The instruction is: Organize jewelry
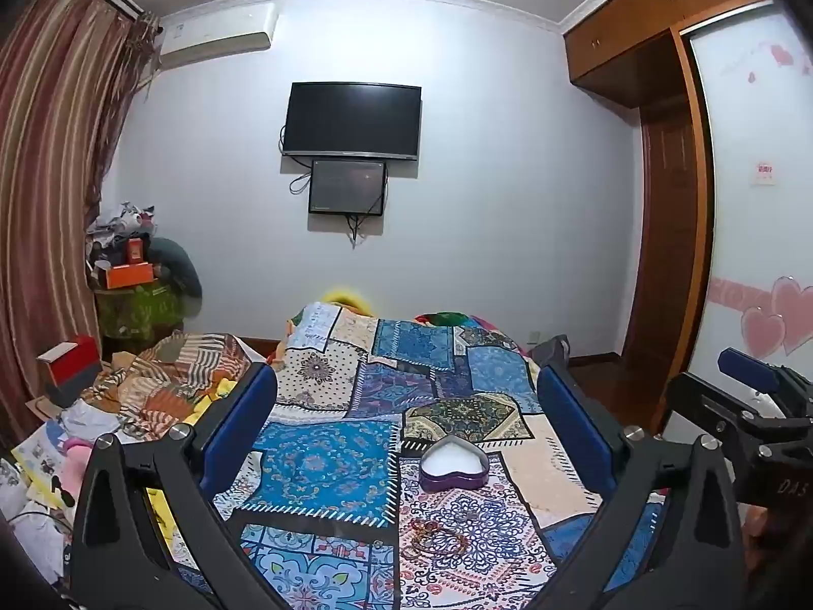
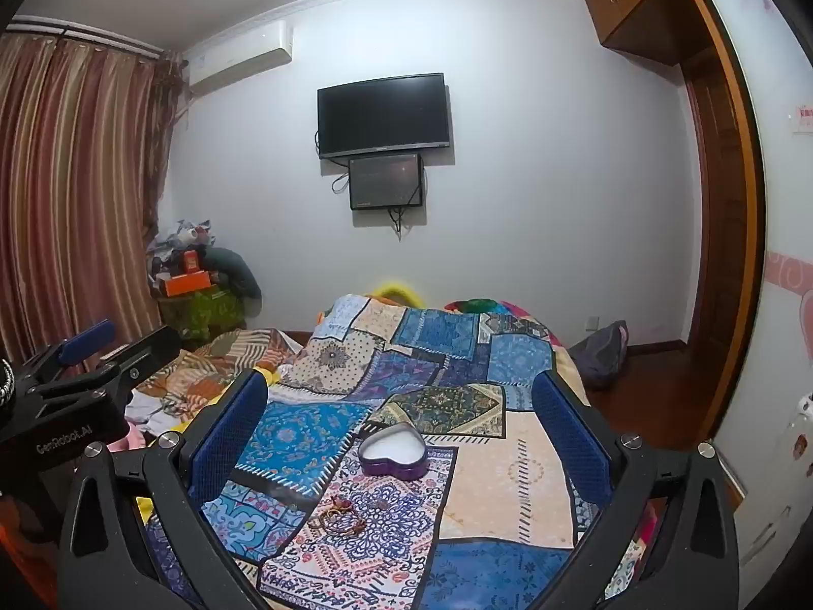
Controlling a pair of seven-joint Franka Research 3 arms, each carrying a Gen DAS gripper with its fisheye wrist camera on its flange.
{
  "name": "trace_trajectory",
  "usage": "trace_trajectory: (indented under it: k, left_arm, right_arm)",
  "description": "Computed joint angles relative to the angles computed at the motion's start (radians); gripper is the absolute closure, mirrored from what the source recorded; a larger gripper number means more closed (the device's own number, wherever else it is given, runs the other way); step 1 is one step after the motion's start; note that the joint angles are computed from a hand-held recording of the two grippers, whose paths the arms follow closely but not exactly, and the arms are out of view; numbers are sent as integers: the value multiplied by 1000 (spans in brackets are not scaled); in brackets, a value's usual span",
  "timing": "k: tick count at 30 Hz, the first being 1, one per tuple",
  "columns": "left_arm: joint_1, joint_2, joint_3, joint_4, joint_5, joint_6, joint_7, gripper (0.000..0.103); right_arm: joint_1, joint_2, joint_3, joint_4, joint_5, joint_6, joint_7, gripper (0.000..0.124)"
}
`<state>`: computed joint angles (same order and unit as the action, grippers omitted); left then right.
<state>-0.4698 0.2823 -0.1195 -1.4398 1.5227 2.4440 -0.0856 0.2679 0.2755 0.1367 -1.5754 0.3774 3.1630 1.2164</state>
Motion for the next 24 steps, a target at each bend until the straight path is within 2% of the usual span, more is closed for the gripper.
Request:
trace_trajectory:
  k: [4,5,8,12,13,20,24]
  left_arm:
    - [-20,41,1,45,-5,-30,22,0]
    - [-9,27,7,31,-15,5,13,0]
    - [1,33,18,32,-21,37,17,0]
    - [2,33,23,29,-20,43,10,0]
    - [1,32,24,28,-19,42,8,0]
    - [2,40,22,40,-40,29,22,0]
    - [0,37,25,36,-50,29,25,0]
  right_arm:
    - [5,5,-7,7,-7,-6,0,21]
    - [6,6,-7,8,-8,-7,-1,21]
    - [7,3,-7,5,-11,-7,-4,21]
    - [25,22,-20,7,-25,5,11,21]
    - [9,13,-12,15,-16,-20,11,21]
    - [36,10,-42,15,-43,-35,40,21]
    - [28,8,-36,16,-44,-43,42,21]
